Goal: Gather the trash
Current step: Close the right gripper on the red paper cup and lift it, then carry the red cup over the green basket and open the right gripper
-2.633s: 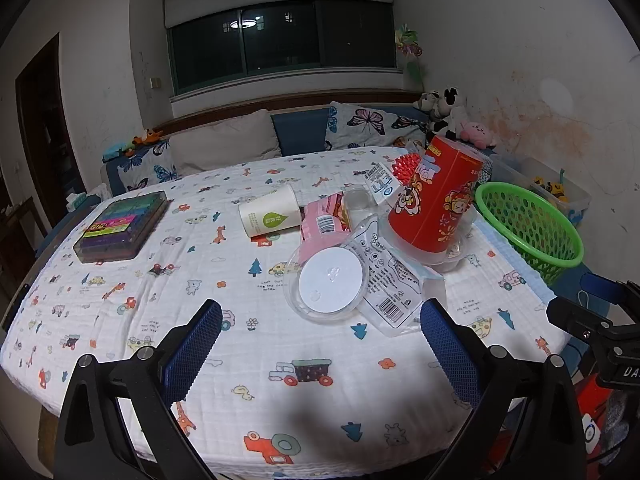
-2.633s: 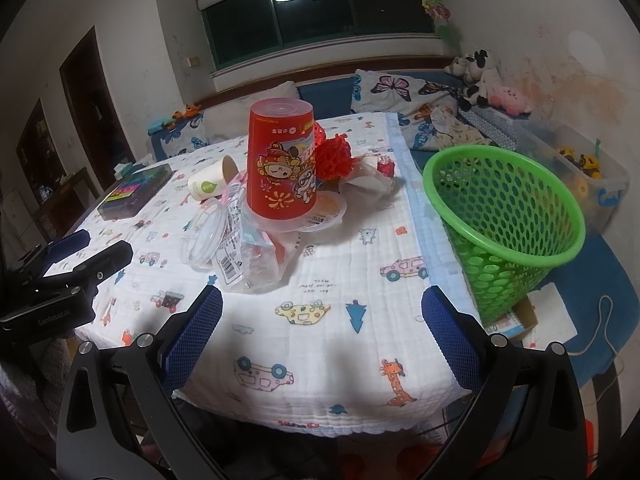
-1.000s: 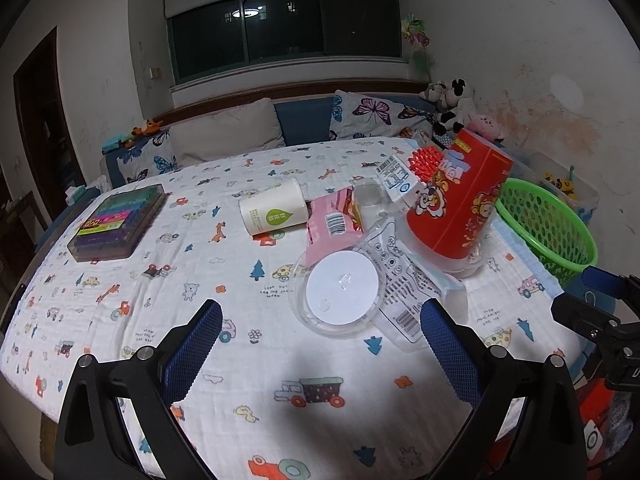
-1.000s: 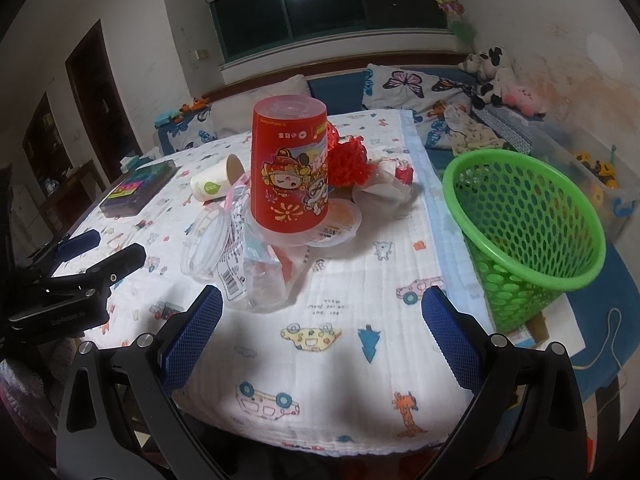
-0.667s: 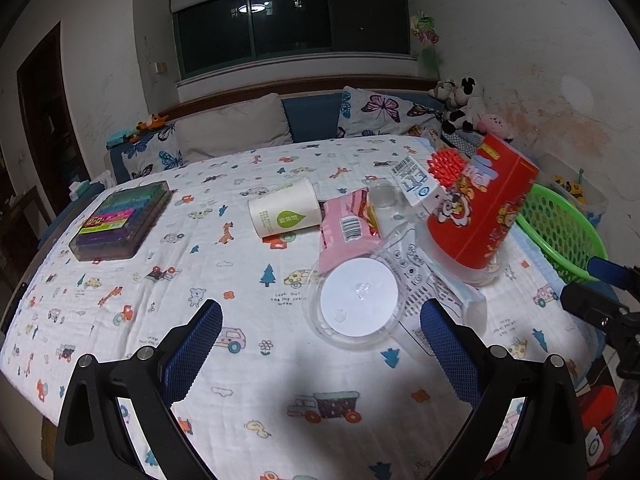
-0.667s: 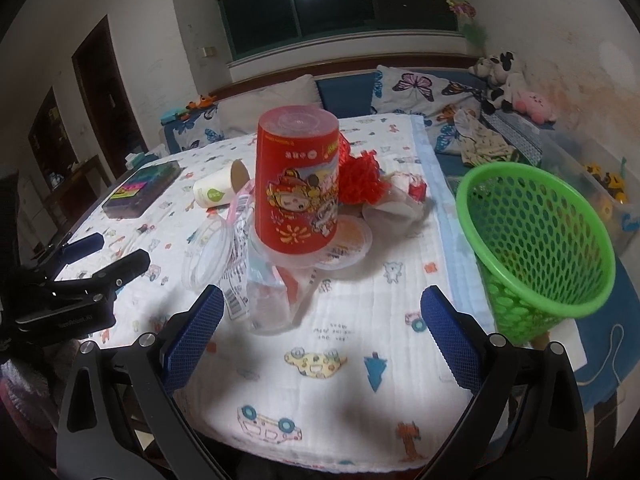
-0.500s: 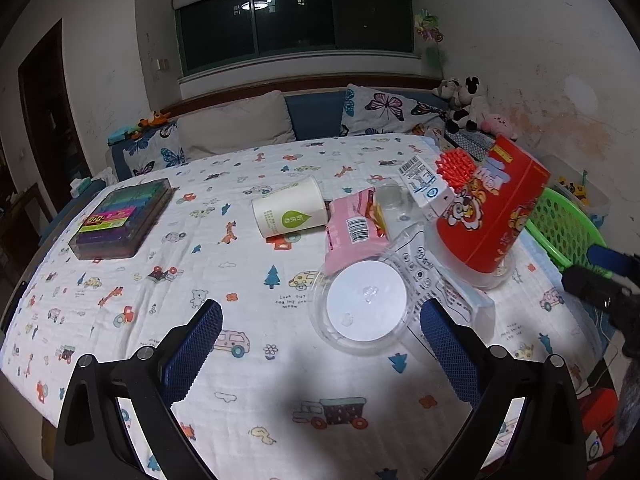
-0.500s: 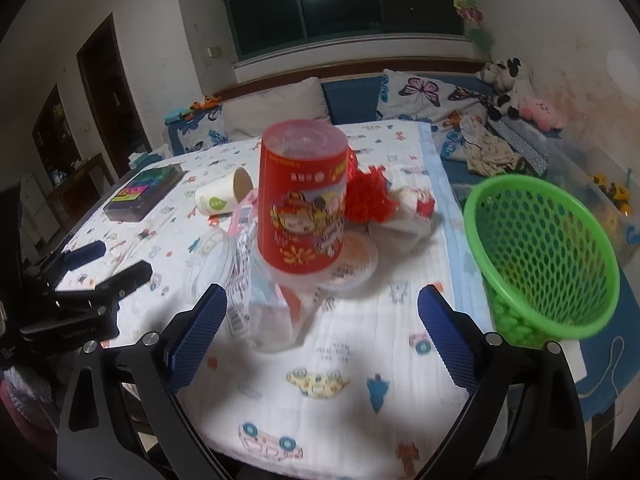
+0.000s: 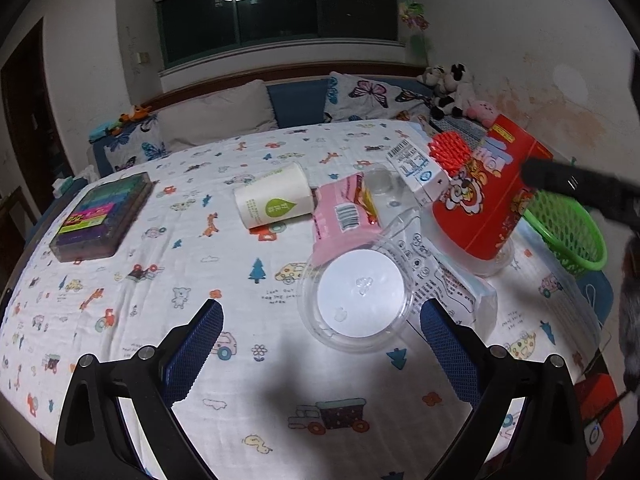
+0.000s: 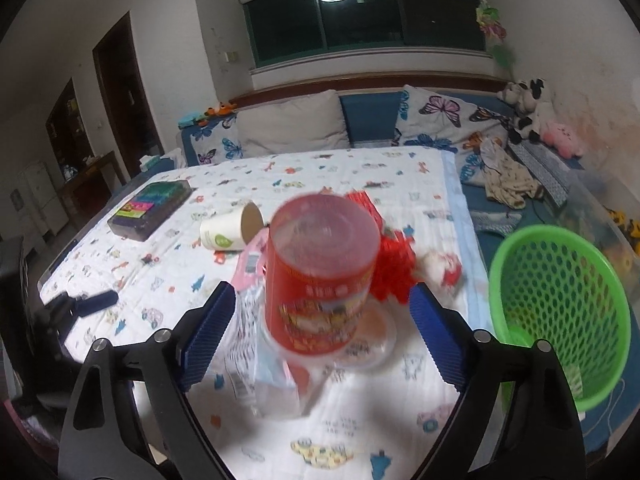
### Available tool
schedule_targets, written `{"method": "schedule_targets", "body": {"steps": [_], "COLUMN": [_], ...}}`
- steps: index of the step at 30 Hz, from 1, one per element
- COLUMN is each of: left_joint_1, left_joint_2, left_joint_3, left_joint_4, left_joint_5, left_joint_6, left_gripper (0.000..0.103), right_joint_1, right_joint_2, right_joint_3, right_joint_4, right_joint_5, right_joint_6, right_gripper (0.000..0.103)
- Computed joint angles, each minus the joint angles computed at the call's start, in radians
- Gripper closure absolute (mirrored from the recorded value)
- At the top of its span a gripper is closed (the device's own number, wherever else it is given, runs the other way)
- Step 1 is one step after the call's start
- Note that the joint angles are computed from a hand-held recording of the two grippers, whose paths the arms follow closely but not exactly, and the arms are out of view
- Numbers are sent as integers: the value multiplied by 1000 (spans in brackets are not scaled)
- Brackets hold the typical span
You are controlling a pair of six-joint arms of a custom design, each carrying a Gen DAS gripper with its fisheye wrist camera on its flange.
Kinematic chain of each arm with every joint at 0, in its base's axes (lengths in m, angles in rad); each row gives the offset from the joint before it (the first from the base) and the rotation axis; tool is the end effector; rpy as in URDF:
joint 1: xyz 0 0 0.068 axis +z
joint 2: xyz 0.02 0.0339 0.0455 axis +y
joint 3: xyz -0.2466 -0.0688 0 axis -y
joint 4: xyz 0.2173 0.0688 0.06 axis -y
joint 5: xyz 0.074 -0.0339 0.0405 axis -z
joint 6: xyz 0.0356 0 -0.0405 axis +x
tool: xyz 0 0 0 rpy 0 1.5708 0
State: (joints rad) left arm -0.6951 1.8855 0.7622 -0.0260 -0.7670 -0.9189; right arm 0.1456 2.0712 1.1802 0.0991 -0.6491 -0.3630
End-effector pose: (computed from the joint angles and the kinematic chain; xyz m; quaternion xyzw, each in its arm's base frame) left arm 0.2349 -0.1637 0.0871 -0.1790 0.8924 0.1130 0.3984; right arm 0.3862 0.0784 0.1257 -0.3378 0.8182 0.2542 0.3897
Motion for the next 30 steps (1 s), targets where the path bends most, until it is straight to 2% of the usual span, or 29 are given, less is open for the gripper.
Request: {"method": "schedule_targets", "body": {"steps": [7, 9, 13, 22, 26, 28, 30], "left_joint_1": [19, 32, 69, 139, 161, 168, 170], "left_joint_2": [22, 45, 87, 165, 173, 178, 180], "left_joint_3": [-22, -6, 14, 45, 36, 37, 36], "left_joint_4": [127, 144, 194, 302, 342, 352, 361], "left_joint_5": [67, 92, 160, 313, 360, 376, 386], "left_joint_6": [112, 140, 196, 301, 319, 325, 329], "left_gripper": [10, 21, 32, 56, 73, 77, 89], "right_joint_1": [18, 17, 13, -6, -35, -53, -71], "right_joint_2": [72, 90, 114, 88, 55, 44, 29], "right_joint_3": [124, 152, 182, 169, 150, 145, 136], "right_joint_4": [-97, -128, -160, -164, -166, -169, -168], "right_joint_5": [-29, -39, -55, -69, -86, -96, -100], "right_joint_6": [27, 31, 36, 21, 14, 15, 15], "right_gripper": [28, 31, 38, 38, 38, 38, 38]}}
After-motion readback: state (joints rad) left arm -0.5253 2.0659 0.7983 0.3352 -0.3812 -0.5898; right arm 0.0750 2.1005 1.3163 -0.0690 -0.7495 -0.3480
